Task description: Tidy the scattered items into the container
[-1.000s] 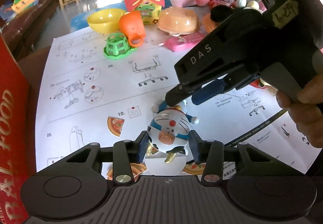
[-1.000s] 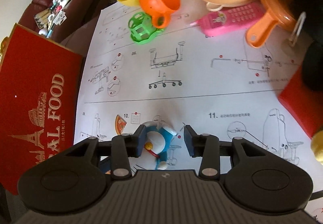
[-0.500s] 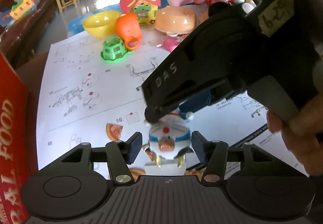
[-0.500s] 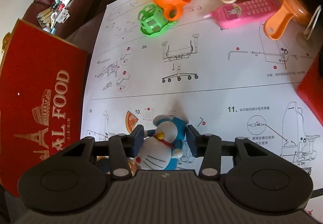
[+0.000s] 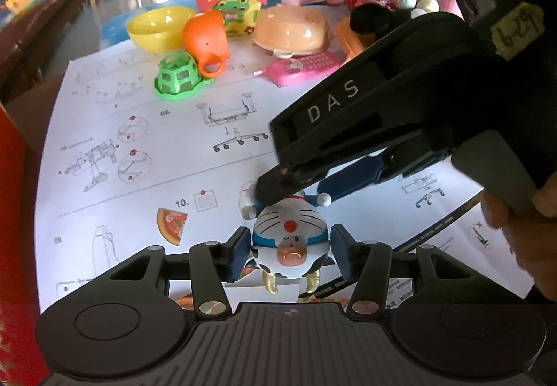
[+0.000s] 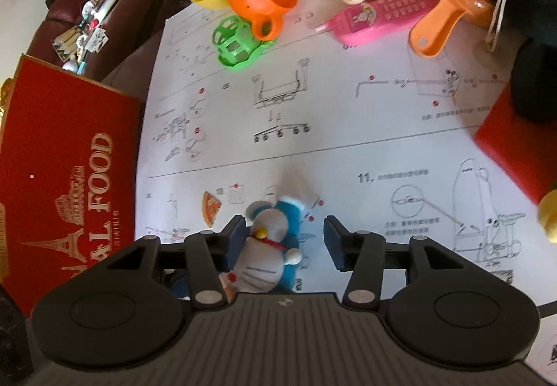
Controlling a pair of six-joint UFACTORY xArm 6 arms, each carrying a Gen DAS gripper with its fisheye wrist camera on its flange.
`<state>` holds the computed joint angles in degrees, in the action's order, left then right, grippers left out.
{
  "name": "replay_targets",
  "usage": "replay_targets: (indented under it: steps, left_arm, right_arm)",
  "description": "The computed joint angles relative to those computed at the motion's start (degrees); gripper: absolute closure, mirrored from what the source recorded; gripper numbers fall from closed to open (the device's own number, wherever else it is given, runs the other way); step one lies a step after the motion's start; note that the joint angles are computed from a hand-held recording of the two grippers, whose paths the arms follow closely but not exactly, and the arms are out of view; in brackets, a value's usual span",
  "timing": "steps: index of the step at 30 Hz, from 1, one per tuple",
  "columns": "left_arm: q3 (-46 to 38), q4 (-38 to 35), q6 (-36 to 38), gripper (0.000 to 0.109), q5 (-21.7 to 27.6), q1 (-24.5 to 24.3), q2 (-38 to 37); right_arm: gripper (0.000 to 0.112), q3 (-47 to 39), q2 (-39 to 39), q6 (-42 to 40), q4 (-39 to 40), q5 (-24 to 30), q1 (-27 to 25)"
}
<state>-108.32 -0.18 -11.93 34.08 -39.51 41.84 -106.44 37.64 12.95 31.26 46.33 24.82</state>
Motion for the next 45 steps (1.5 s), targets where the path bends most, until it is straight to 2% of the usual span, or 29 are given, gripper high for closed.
replay_targets:
  steps: [4, 11, 13, 15, 16, 18, 20, 22, 25, 26, 27, 30, 36, 38, 41, 42, 45]
  left_arm:
    - [1.58, -5.57, 3.61, 0.056, -1.43, 0.35, -0.66]
    - [1.74, -6.27, 3.41, 0.055, -1.51, 0.42, -0.72]
    - [2.01, -1.00, 0.10, 0.049, -1.63, 0.02, -1.15]
    - [3.39, 8.54, -4.76, 0.040, -2.29, -0.73, -2.27]
    - [4.21, 12.18, -6.26, 0.040, -2.69, -1.09, -2.85]
    - [5.39, 16.34, -7.40, 0.035, -3.01, -1.75, -3.74]
    - [5.91, 19.00, -8.71, 0.035, -3.41, -2.31, -4.07]
    - [5.09, 21.01, -10.24, 0.034, -2.95, -2.63, -3.47]
    - [3.19, 22.35, -10.12, 0.038, -2.67, -2.98, -1.83]
    - [2.63, 23.05, -9.29, 0.051, -2.44, -3.18, -1.31]
    - [2.99, 21.52, -7.45, 0.058, -3.01, -3.13, -1.33]
    - [4.60, 18.81, -7.15, 0.059, -4.88, -2.52, -2.07]
    - [11.35, 0.52, 0.88, 0.059, -11.74, 0.18, -5.29]
    - [11.99, -2.38, 2.41, 0.058, -12.38, 0.50, -5.54]
    - [11.27, -1.49, 1.37, 0.055, -10.52, 0.52, -5.50]
    - [10.59, 1.19, -1.01, 0.050, -9.00, 0.37, -5.34]
    - [8.44, 12.74, -9.92, 0.034, -5.96, -0.63, -4.64]
  right_arm:
    - [0.054, -1.26, 0.90, 0.00, 0.47, 0.95, 0.43]
    - [0.057, -2.06, 1.65, 1.32, -2.37, 0.52, 1.31]
    - [0.058, -2.69, 1.83, 2.61, -4.38, 0.92, 1.56]
    - [0.065, -3.95, 2.38, 3.48, -5.99, 1.73, 1.72]
    - [0.065, -5.02, 2.85, 4.18, -7.27, 2.51, 1.80]
    - [0.067, -8.15, 4.44, 5.82, -9.29, 4.94, 1.87]
    - [0.074, -10.82, 5.91, 7.18, -10.75, 6.74, 2.00]
    - [0.074, -12.91, 7.18, 7.83, -10.42, 8.56, 1.99]
    - [0.074, -12.88, 7.15, 8.24, -10.61, 8.71, 2.25]
    - [0.074, -12.75, 7.05, 8.14, -10.61, 8.71, 2.23]
    - [0.074, -12.64, 6.97, 8.17, -10.46, 8.83, 2.13]
    - [0.072, -12.08, 6.49, 7.83, -10.57, 8.57, 1.87]
    - [0.062, -8.44, 4.60, 4.87, -6.46, 6.34, 1.56]
    - [0.063, -9.00, 5.01, 4.73, -6.24, 6.52, 1.72]
    - [0.070, -8.70, 4.96, 4.76, -7.60, 5.48, 2.42]
    - [0.073, -8.28, 4.77, 5.13, -8.61, 4.68, 2.77]
    - [0.073, -8.92, 5.24, 7.09, -11.01, 4.71, 3.29]
